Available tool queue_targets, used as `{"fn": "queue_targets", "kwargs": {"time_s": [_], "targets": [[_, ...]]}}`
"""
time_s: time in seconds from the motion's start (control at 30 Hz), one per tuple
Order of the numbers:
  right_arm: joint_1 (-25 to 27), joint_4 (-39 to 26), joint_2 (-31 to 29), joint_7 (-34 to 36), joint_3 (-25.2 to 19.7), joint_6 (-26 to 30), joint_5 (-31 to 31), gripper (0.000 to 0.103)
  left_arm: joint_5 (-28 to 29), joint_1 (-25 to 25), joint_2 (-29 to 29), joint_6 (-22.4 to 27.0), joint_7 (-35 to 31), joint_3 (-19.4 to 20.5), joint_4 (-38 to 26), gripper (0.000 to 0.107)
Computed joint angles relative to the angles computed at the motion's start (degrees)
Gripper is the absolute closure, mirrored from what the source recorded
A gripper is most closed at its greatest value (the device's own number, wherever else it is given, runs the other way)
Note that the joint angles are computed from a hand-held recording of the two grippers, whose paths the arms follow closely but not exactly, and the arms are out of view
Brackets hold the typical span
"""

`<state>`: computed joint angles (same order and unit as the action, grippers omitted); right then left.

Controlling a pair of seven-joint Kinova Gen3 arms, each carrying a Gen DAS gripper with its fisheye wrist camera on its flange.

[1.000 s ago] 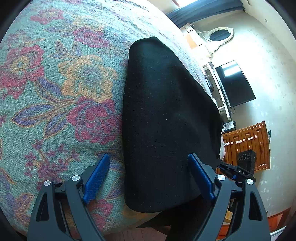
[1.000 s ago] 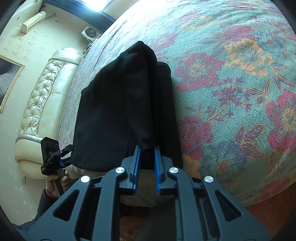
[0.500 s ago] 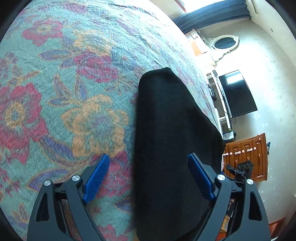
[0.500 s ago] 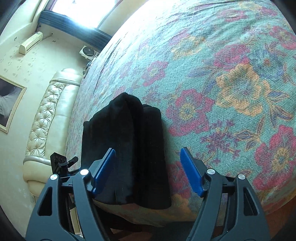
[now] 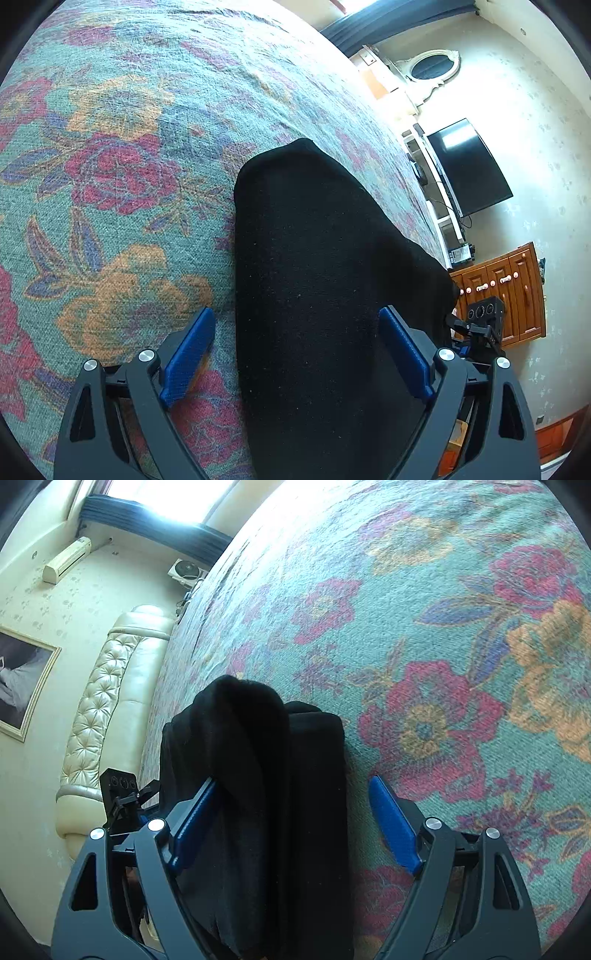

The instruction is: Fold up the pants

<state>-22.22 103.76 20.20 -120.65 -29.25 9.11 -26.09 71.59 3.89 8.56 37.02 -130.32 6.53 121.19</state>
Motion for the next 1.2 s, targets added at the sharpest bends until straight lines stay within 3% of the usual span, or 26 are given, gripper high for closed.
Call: {"fn": "queue_targets", "kwargs": {"time_s": [0.1,0.23,0.33,0.53,0.6,0.63,0.8,0.87,1.0,1.2], "targets": [[-2.36,-3.68,1.53,1.12,2.14,3.67,2.16,0.021,2.02,-0.73,0.76,1.56,-3.98,-0.08,0.07,0.018],[-3.53,-4.48,2.2,1.43,2.98,3.64,1.55,0.026,2.71,-0.49,1.51,2.74,-5.58,0.12,-1.0,0.018],[-0.49,-3.14,2.52,3.8,-0.62,1.27,-0.42,0.032,1.09,1.01,0.99,0.17,-3.82,0.56,-1.45,0.018],[7.06,0.0,2.81,7.5,-8.67,-0.88,-2.29,0.044,-9.23,4.68,0.14,-5.28,3.18,2.33,-4.01,0.018],[8.8,0.55,3.25,8.24,-10.66,-1.71,-2.43,0.046,-12.95,5.85,-0.11,-6.03,6.37,1.84,-4.56,0.038],[9.11,0.73,3.38,8.31,-11.09,-2.06,-2.31,0.047,-13.69,5.79,-0.13,-6.19,6.88,1.97,-4.57,0.04],[11.5,1.97,4.08,8.03,-14.18,-4.3,-0.72,0.055,-8.6,2.41,0.07,-4.36,0.18,3.53,-3.31,0.066],[11.75,1.89,4.55,7.04,-15.11,-5.23,0.28,0.06,-8.15,2.71,0.14,-4.46,-0.69,3.46,-3.33,0.071],[8.54,1.08,3.67,3.89,-12.39,-5.67,2.61,0.069,-7.28,2.86,-0.19,-4.89,-1.92,3.22,-2.82,0.073],[5.42,0.9,2.79,-1.03,-9.72,-7.55,5.9,0.071,-8.03,2.61,-0.75,-3.35,-0.47,2.22,-3.11,0.076]]}}
